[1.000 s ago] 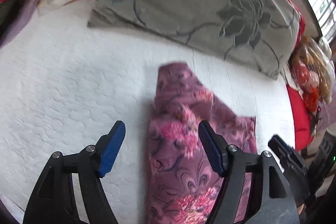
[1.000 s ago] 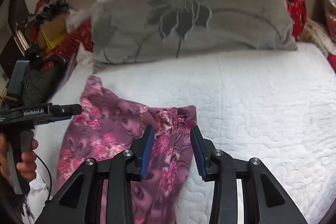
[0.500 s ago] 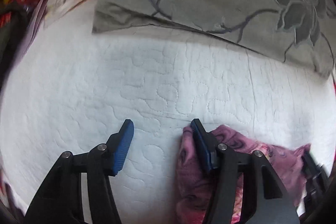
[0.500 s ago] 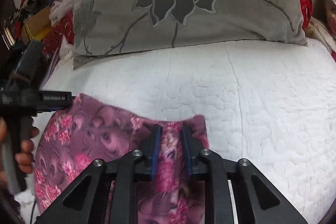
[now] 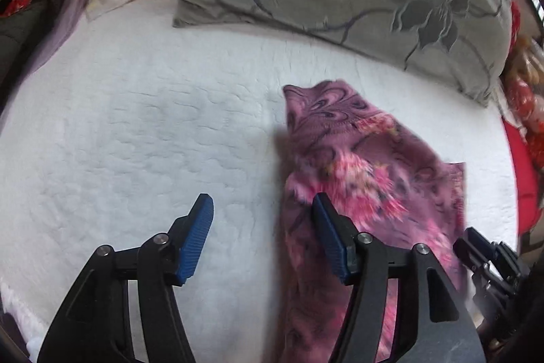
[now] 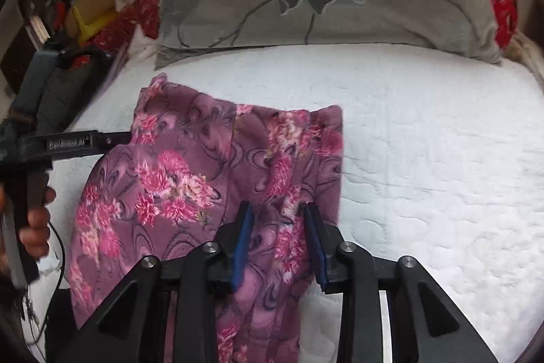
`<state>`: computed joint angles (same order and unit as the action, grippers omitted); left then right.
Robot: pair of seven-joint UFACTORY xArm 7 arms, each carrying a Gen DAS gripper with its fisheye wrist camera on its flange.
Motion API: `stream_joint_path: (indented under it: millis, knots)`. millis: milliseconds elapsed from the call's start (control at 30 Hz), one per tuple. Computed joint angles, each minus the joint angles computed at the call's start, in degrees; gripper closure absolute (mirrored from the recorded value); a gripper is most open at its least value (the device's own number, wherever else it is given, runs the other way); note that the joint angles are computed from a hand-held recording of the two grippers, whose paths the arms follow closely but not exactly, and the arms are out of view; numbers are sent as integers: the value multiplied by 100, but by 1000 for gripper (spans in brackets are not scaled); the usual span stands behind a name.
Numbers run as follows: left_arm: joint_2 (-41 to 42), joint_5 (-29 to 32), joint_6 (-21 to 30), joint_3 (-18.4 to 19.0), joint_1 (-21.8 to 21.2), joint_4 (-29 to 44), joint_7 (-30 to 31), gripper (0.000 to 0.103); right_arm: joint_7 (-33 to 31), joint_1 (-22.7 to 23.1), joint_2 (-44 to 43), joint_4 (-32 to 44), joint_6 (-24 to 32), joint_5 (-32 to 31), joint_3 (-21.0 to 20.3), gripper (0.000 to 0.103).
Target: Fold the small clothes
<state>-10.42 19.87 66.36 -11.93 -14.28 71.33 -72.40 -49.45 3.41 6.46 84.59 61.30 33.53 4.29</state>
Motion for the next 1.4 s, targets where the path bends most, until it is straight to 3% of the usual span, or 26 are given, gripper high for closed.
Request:
stream_joint_path:
  millis: [33,100,167,233,367,433,533,633,767,933,1000,1133,1400]
  knots:
    - [-142,9,7,-34,-27,-32,-57,44,-208,-189,-172,-56,187,201,88,69]
    - [-431,94,-66,-224,-117,-230,-216,41,-879,-227,-529,-323,596,670,-143,66]
    - [-367,139,107,-470,-229,-311,-426,32,-1133,-194,-898,-818,459,507,-220,53]
    - [-228,-89,78,-472,-383,-429,-289,30,-1016,-149,-1094,-1323,-42,-28,-125,47]
    - [-493,59,255,-597,-539,-485,-535,26,-389,-84,-1218,-1274,103,-68,-426,40]
    - [-532,63,499,-735,-605,-450,-698,18,-436,-129,-1425,-1503,57,-180,-523,28]
    - [-625,-134,538,-767,-726,-610,-812,18,-682,-135,-1751,-2016,-257,-574,-599,17]
    - [-775,-183,526,-837,-772,-706,-1013,18,-320,-184,-1970,-2068,-39,-830,-672,16]
    - [-720,28,1217,-1104,-882,-432,-1107,18,-48,-154,-2487,-2451,-412,-1306,-653,14]
    - [-404,244,2124,-1388,-1154,-84,-1323,18,-306,-69,-3261,-2855,-387,-1247,-1007,9]
    - [-204,435,2442,-1442,-1312,94,-1345,18,-317,-69,-3428,-3002,-662,-1319,-1024,5]
    - [68,773,2717,-1449,-1655,363,-1445,18,-283,-31,-3609,-3247,-1337,-1495,-1040,5]
    - [414,1117,2928,-1294,-2127,866,-1537,18,-20,114,-3490,-3041,-1468,-1261,-1246,5]
